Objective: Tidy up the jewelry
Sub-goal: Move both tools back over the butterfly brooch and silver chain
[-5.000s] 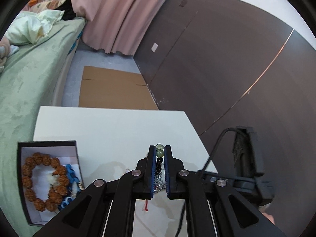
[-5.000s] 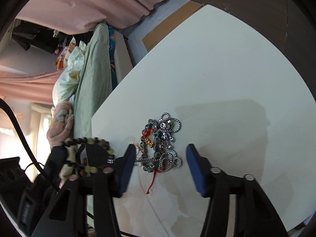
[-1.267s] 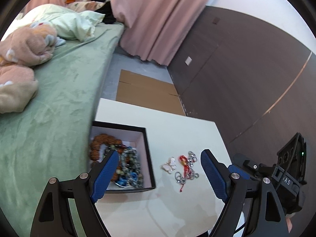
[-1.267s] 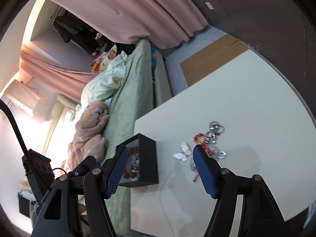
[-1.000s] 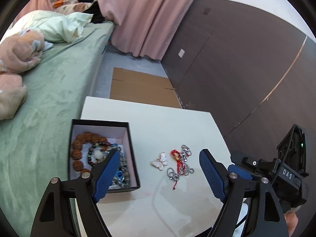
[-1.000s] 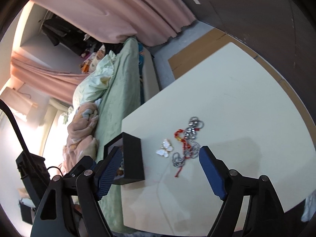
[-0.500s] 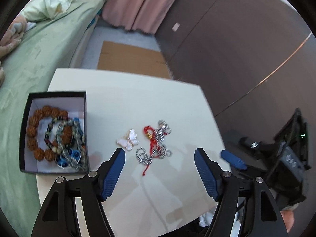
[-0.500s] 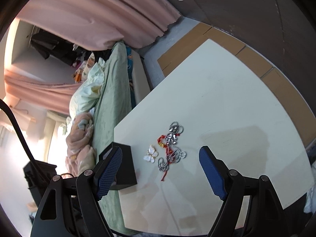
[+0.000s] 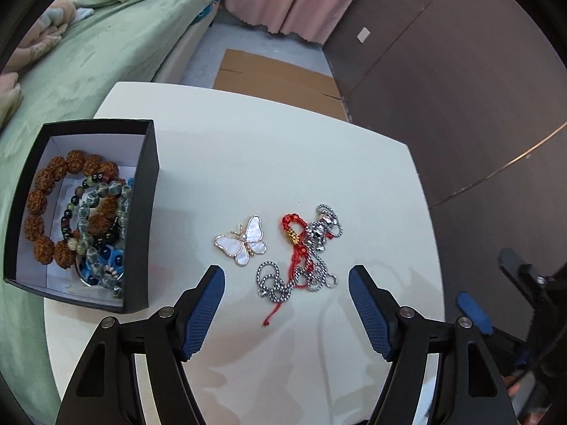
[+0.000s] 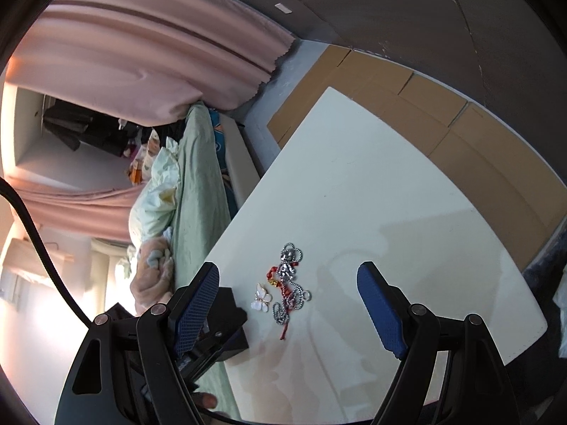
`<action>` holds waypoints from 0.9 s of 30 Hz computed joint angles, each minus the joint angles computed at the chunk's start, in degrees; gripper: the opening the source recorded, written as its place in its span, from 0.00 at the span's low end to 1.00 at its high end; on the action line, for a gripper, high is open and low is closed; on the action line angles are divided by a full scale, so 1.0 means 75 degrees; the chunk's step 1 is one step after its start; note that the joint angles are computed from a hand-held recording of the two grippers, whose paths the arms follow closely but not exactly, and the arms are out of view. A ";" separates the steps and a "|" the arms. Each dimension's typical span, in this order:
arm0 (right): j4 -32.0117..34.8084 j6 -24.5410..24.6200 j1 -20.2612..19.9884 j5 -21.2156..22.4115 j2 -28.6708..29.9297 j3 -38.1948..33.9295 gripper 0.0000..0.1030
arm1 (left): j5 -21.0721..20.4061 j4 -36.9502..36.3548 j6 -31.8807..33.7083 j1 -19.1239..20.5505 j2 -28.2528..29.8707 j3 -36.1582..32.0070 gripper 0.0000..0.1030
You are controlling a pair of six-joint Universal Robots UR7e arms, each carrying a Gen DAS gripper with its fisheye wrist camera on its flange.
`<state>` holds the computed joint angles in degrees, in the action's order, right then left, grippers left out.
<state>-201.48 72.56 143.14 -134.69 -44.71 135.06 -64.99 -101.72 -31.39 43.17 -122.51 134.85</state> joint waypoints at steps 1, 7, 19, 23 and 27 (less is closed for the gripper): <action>-0.0025 0.0023 0.0006 0.0006 -0.0015 0.0028 0.78 | 0.0118 -0.0003 -0.0075 -0.0035 0.0041 0.0029 0.70; -0.0207 0.0120 0.0038 0.0025 -0.0120 0.0227 0.78 | 0.0813 0.0013 -0.0480 -0.0128 0.0445 0.0202 0.59; -0.0500 0.0160 -0.0011 0.0033 -0.0260 0.0478 0.78 | 0.1138 -0.0800 -0.0336 0.0231 0.0940 0.0372 0.57; -0.0526 0.0139 -0.0041 0.0092 -0.0259 0.0501 0.78 | 0.1052 -0.1088 0.0008 0.0400 0.1097 0.0314 0.57; -0.0533 0.0136 -0.0072 0.0152 -0.0261 0.0504 0.78 | 0.1187 -0.1017 0.0396 0.0345 0.1273 0.0276 0.56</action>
